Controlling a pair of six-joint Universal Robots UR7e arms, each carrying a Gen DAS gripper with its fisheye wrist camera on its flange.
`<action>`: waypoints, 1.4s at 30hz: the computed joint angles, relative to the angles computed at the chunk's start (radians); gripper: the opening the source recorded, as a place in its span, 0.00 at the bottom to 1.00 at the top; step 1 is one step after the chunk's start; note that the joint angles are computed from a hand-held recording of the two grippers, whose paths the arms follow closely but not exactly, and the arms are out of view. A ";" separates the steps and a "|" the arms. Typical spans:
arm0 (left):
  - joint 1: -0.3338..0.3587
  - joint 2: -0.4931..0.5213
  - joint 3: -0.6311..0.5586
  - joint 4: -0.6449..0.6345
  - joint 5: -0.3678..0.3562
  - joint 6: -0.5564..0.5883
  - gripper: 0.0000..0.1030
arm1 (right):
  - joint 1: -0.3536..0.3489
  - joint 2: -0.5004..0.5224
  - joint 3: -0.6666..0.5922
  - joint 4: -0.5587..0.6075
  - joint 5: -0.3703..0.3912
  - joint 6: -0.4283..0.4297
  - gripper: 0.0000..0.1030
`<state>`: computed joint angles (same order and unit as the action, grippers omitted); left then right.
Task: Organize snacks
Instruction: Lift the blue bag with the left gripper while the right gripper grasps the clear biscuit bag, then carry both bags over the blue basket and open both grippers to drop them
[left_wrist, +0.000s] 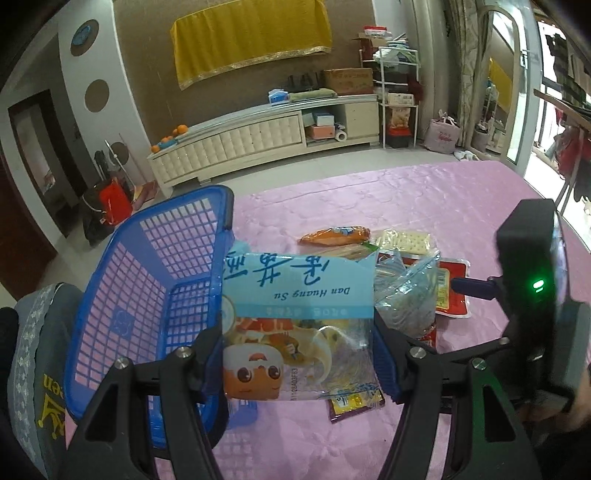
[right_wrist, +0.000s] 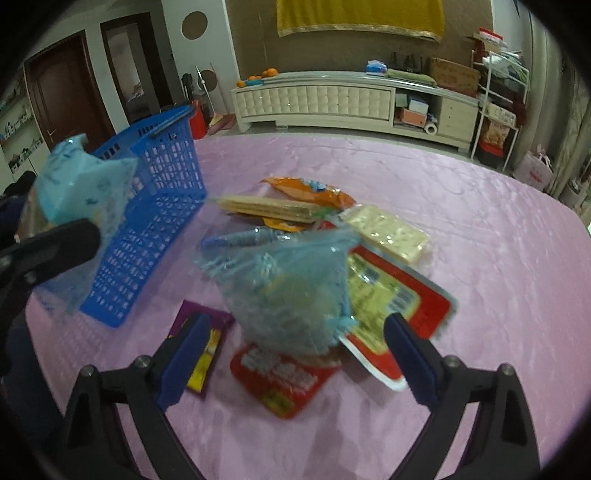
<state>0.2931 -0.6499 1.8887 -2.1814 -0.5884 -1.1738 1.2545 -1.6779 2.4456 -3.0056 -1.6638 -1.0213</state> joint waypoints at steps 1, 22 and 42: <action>0.002 0.001 -0.003 0.006 0.000 -0.006 0.62 | 0.002 0.014 -0.001 -0.024 -0.010 0.000 0.89; -0.072 -0.076 0.013 0.101 0.024 -0.109 0.62 | -0.018 -0.342 0.004 0.299 0.193 0.072 0.59; -0.103 -0.377 0.133 0.239 0.050 -0.144 0.62 | 0.321 -0.340 -0.063 0.404 0.048 0.304 0.59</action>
